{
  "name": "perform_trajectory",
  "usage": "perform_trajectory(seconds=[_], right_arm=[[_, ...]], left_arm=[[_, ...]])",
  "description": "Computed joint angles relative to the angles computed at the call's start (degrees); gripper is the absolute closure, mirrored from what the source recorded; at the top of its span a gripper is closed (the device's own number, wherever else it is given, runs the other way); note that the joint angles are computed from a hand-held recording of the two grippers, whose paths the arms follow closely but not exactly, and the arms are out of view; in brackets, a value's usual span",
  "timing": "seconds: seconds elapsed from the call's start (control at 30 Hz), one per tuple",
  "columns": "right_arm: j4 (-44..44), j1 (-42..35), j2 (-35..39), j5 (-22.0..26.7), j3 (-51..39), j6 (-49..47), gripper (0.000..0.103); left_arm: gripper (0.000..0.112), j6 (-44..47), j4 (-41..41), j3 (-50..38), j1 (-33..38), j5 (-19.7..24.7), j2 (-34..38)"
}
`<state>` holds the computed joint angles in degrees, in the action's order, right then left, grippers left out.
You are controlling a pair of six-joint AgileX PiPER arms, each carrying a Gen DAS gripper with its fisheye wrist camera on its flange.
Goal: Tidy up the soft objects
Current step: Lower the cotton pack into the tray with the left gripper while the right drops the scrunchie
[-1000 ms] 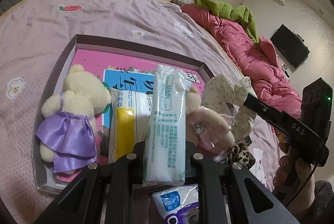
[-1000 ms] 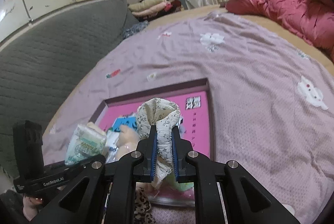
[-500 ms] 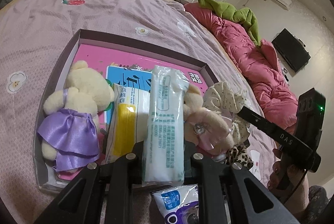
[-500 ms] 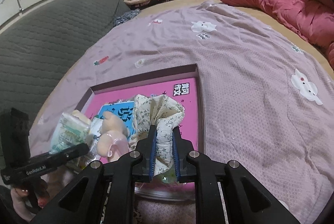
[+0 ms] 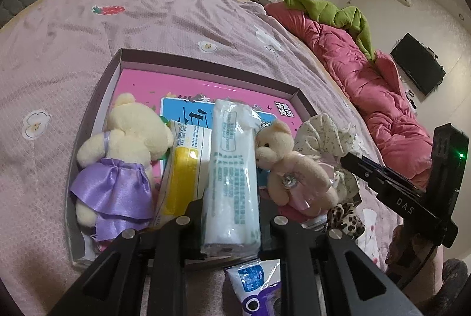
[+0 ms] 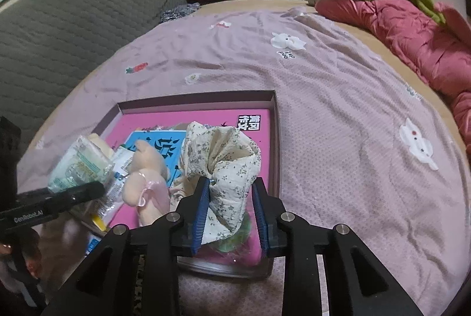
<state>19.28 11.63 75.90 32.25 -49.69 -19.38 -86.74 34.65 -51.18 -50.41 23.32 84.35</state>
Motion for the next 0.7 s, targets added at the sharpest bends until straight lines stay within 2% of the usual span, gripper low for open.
perform_trajectory(seconds=[0.07, 0.2, 0.53, 0.7], right_arm=[[-0.1, 0.0, 0.0, 0.1, 0.0, 0.0, 0.072], [-0.3, -0.2, -0.3, 0.2, -0.1, 0.1, 0.070], [0.9, -0.7, -0.2, 0.5, -0.2, -1.2, 0.064], [-2.2, -0.1, -0.2, 0.2, -0.4, 1.3, 0.060]], left_arm=[[0.090, -0.8, 0.8, -0.2, -0.2, 0.9, -0.1], [0.080, -2.1, 1.5, 0.3, -0.1, 1.4, -0.7], [0.080, -0.9, 0.7, 0.5, -0.2, 3.1, -1.6], [0.080, -1.1, 1.3, 0.4, -0.5, 4.2, -2.1]])
